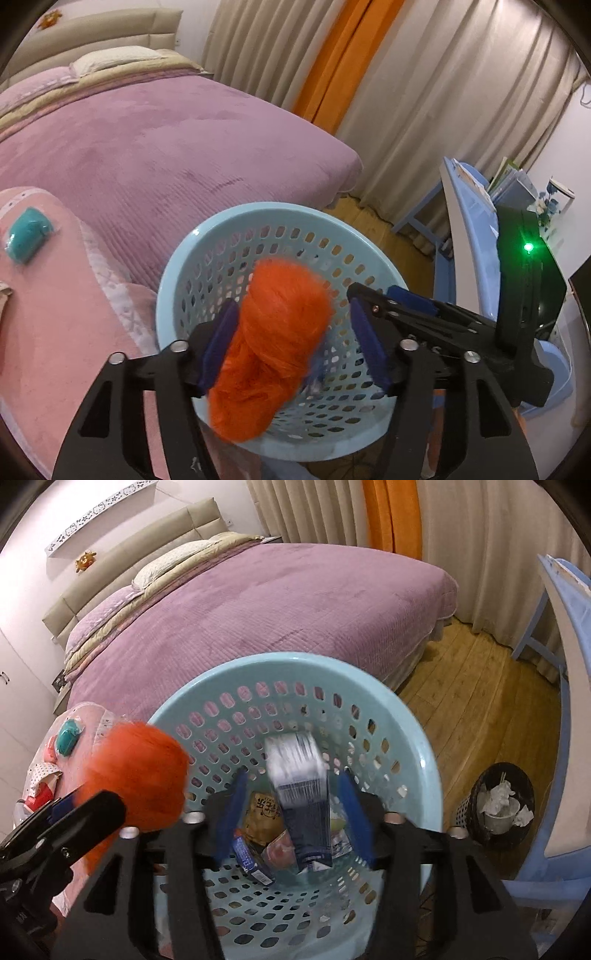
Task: Collect trash
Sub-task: 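Carry carton and orange bag to the wastebasket and open both grippers, then grasp the orange paper cup with the left gripper while the right gripper grasps the clear bottle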
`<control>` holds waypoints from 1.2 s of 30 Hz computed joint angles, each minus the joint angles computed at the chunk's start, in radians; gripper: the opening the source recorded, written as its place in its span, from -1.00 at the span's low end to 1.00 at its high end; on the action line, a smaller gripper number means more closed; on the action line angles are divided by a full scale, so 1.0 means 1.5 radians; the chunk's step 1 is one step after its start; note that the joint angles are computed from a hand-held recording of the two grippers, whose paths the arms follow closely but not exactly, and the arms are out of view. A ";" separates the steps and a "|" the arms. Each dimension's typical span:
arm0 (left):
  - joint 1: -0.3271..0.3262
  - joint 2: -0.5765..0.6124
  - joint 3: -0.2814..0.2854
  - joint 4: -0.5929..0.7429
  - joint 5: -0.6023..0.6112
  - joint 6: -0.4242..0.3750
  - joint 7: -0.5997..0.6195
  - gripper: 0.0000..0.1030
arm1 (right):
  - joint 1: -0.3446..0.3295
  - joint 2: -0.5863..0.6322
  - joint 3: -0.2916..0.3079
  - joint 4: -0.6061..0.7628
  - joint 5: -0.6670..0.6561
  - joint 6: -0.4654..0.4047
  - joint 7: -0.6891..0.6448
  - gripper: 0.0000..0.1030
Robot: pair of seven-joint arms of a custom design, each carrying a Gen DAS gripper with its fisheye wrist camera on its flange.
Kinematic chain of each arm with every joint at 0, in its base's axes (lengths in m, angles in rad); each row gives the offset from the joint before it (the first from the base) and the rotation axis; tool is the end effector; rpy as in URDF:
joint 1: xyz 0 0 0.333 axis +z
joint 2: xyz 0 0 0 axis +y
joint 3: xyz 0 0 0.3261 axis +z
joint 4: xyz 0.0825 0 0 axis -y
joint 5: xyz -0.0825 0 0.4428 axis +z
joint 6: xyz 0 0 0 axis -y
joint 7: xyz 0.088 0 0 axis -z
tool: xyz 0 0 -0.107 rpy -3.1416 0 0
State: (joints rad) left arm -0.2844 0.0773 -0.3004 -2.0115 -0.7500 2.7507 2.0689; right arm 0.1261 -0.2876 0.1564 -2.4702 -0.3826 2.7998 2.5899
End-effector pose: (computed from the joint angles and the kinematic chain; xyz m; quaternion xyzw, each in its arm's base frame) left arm 0.5695 -0.3395 0.4660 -0.4818 0.7834 -0.3923 0.0173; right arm 0.5025 0.1656 0.4406 -0.5200 0.7907 -0.1745 0.2718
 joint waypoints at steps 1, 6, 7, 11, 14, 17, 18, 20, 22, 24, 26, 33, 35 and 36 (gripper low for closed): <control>0.000 -0.002 -0.001 -0.002 -0.004 0.003 0.002 0.29 | -0.001 -0.006 0.001 -0.006 -0.004 0.006 0.000 0.15; -0.002 -0.037 0.005 -0.032 -0.050 0.015 0.037 0.30 | -0.001 -0.025 0.009 -0.011 -0.013 0.001 0.008 0.15; -0.004 -0.043 0.007 -0.037 -0.057 0.016 0.043 0.30 | 0.003 -0.029 0.008 -0.013 -0.008 0.006 0.003 0.15; -0.014 -0.074 0.022 -0.057 -0.085 0.022 0.063 0.30 | 0.007 -0.043 0.017 -0.012 0.002 0.006 -0.006 0.15; -0.022 -0.098 0.035 -0.072 -0.111 0.025 0.080 0.30 | 0.011 -0.056 0.027 -0.008 0.002 0.008 -0.006 0.15; -0.030 -0.130 0.052 -0.096 -0.138 0.029 0.101 0.30 | 0.018 -0.066 0.030 -0.005 0.010 0.017 -0.014 0.15; -0.033 -0.145 0.059 -0.108 -0.143 0.033 0.107 0.30 | 0.019 -0.070 0.033 -0.004 0.009 0.022 -0.017 0.15; -0.039 -0.168 0.071 -0.127 -0.146 0.043 0.110 0.30 | 0.015 -0.074 0.047 0.004 0.001 0.027 -0.015 0.15; -0.046 -0.200 0.087 -0.153 -0.155 0.055 0.116 0.30 | 0.016 -0.073 0.059 0.015 -0.008 0.037 -0.017 0.15; -0.052 -0.231 0.103 -0.177 -0.157 0.066 0.119 0.30 | 0.020 -0.067 0.070 0.030 -0.015 0.049 -0.023 0.15; -0.057 -0.260 0.117 -0.200 -0.146 0.082 0.111 0.30 | 0.024 -0.057 0.079 0.045 -0.023 0.062 -0.026 0.15; -0.043 -0.360 0.156 -0.282 -0.048 0.126 0.036 0.38 | 0.052 0.004 0.105 0.119 -0.059 0.085 -0.049 0.15; -0.028 -0.389 0.166 -0.307 -0.016 0.130 0.008 0.38 | 0.064 0.033 0.114 0.154 -0.083 0.080 -0.055 0.15; -0.018 -0.402 0.172 -0.318 0.000 0.131 -0.005 0.38 | 0.072 0.041 0.111 0.163 -0.090 0.079 -0.057 0.15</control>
State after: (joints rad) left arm -0.3117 -0.5253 -0.0423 -2.4887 -0.7504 2.9476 2.0607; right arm 0.2342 -0.2259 0.3230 -2.2261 -0.5183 2.9181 2.5049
